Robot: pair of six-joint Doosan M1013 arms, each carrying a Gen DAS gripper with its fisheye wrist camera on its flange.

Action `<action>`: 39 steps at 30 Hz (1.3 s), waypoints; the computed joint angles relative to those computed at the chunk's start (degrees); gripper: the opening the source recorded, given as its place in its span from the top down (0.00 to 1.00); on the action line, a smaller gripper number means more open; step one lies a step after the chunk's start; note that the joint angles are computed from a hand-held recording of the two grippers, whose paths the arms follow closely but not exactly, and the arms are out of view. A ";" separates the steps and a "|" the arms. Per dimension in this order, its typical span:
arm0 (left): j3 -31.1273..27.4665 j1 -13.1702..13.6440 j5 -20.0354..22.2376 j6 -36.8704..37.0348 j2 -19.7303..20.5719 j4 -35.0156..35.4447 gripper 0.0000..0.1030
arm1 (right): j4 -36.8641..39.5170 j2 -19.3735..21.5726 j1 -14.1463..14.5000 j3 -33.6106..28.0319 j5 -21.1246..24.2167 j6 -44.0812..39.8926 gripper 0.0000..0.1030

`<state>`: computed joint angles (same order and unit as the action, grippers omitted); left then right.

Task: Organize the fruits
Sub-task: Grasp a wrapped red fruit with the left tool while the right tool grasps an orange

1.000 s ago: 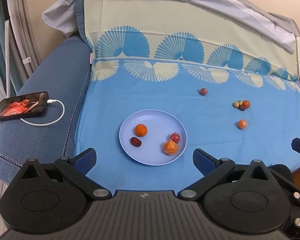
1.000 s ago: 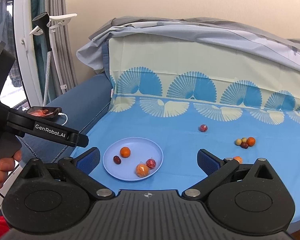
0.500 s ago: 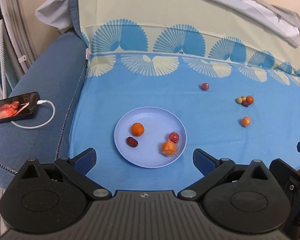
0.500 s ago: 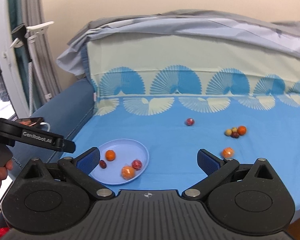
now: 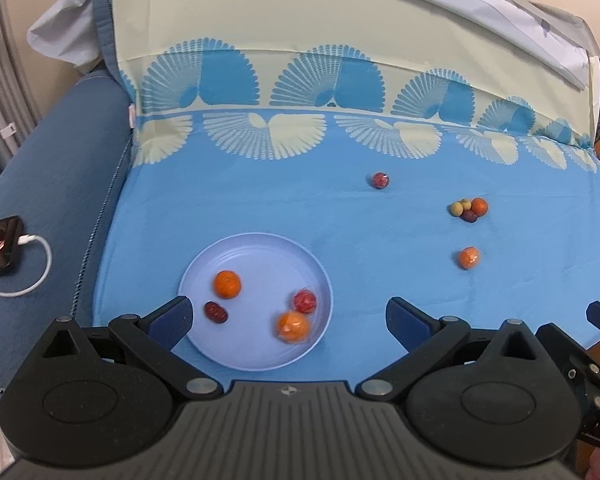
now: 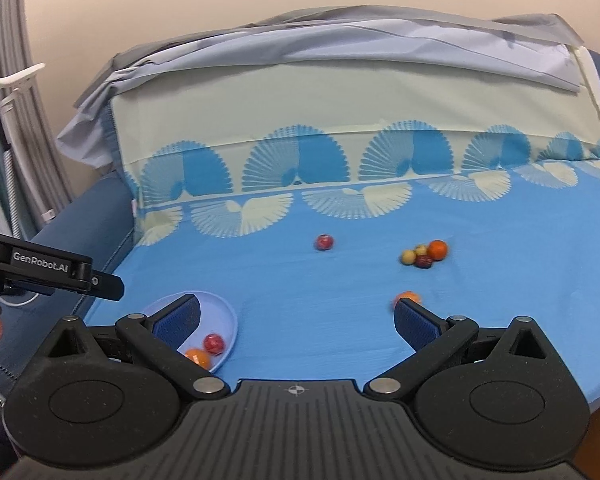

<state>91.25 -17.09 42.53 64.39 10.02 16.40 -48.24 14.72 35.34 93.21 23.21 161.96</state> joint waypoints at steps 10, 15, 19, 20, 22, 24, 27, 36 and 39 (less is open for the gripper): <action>-4.34 -0.86 1.48 2.00 3.93 -0.86 0.00 | 1.02 1.03 -2.51 -0.02 1.22 1.33 0.01; -8.24 -1.38 2.28 3.60 7.52 -1.75 0.00 | 1.27 2.58 -4.52 -0.75 3.00 2.67 0.01; -12.52 -2.01 1.90 5.00 11.65 -1.39 0.00 | 0.49 4.69 -6.61 -2.17 4.50 3.40 0.01; -13.83 -2.02 1.61 6.17 12.90 -2.08 0.00 | -0.18 5.38 -7.19 -2.67 4.87 3.71 0.01; -16.85 -2.18 1.62 7.88 15.75 -2.85 0.00 | -2.29 7.14 -8.45 -3.98 5.77 4.42 0.01; -20.04 -2.09 1.25 10.77 18.89 -5.17 0.00 | -3.05 9.55 -9.88 -6.08 7.25 4.03 0.01; -24.93 -2.08 1.09 13.34 23.80 -6.69 0.00 | 0.71 13.76 -12.39 -10.10 8.03 -0.39 0.01; -42.66 -1.92 8.58 16.87 38.63 -6.01 0.00 | 17.21 26.82 -16.77 -24.72 12.86 -21.47 0.01; -46.58 -1.58 10.54 17.99 41.48 -6.99 0.00 | 15.91 28.40 -17.11 -25.97 11.48 -20.67 0.01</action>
<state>44.66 -18.66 53.07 82.38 51.51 9.42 -32.34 43.12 18.23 67.24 34.69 141.29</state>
